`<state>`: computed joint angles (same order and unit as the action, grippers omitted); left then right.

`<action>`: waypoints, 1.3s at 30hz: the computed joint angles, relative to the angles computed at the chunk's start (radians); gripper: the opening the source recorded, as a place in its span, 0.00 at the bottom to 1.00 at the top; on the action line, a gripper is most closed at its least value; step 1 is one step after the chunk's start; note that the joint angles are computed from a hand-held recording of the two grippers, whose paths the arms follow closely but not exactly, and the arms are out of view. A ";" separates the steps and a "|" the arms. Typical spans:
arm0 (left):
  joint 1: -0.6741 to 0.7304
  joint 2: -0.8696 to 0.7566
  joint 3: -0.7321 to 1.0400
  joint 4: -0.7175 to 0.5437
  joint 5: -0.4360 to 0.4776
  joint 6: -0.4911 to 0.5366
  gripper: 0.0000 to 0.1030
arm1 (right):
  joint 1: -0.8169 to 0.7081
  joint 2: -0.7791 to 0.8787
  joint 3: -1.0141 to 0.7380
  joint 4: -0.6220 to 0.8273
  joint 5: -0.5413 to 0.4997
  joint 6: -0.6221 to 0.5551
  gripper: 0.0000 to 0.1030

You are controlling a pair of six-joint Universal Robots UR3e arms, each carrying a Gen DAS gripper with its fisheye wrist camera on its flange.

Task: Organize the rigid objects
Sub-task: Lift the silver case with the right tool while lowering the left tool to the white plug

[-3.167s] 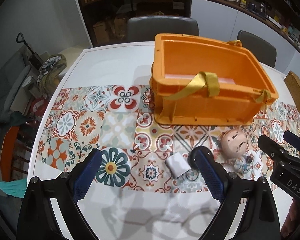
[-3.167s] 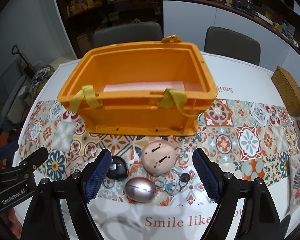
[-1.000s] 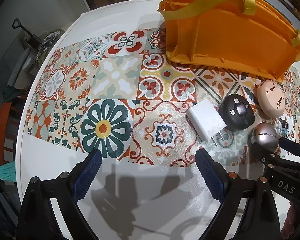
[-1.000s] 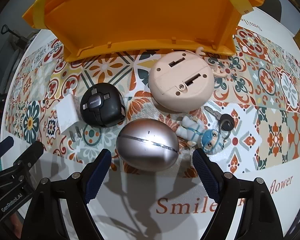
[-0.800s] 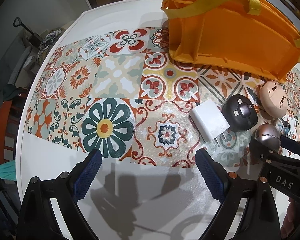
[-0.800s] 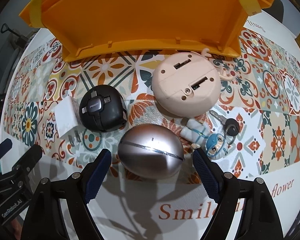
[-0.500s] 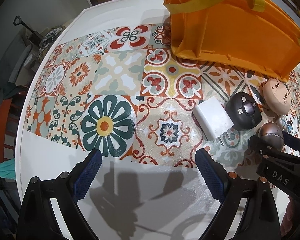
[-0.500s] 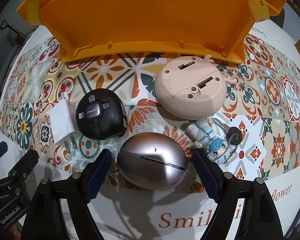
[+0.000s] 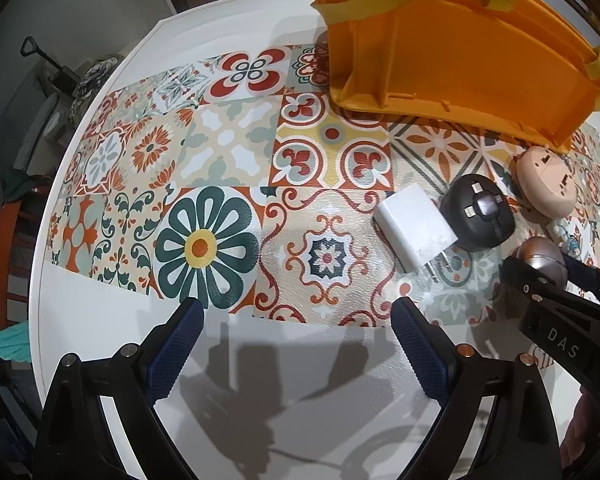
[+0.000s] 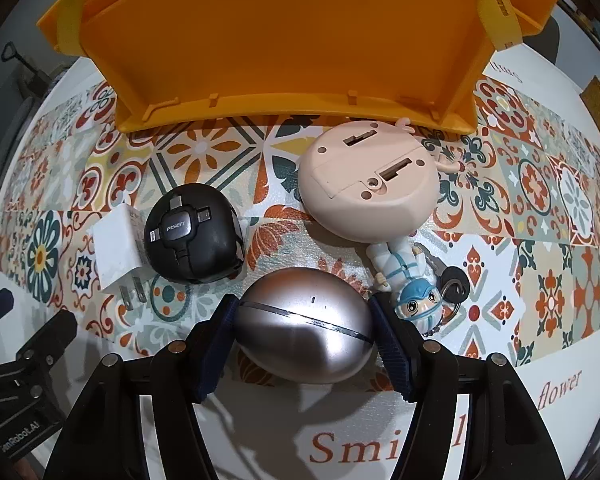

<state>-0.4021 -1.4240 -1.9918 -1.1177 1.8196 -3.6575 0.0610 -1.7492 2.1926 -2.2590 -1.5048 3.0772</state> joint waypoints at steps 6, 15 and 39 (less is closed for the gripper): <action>-0.024 0.013 0.028 -0.018 0.015 -0.011 0.93 | -0.122 -0.154 0.026 0.141 0.076 -0.095 0.64; -0.007 0.048 0.009 0.002 -0.054 0.009 0.93 | -0.201 -0.341 -0.007 0.331 0.135 -0.173 0.64; -0.008 -0.070 0.032 0.176 -0.133 0.221 0.92 | -0.373 -0.481 0.004 0.484 0.145 -0.197 0.64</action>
<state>-0.4101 -1.4940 -1.9598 -0.9416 1.6866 -3.4362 -0.3118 -2.2299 2.1963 -1.7753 -1.3602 2.8801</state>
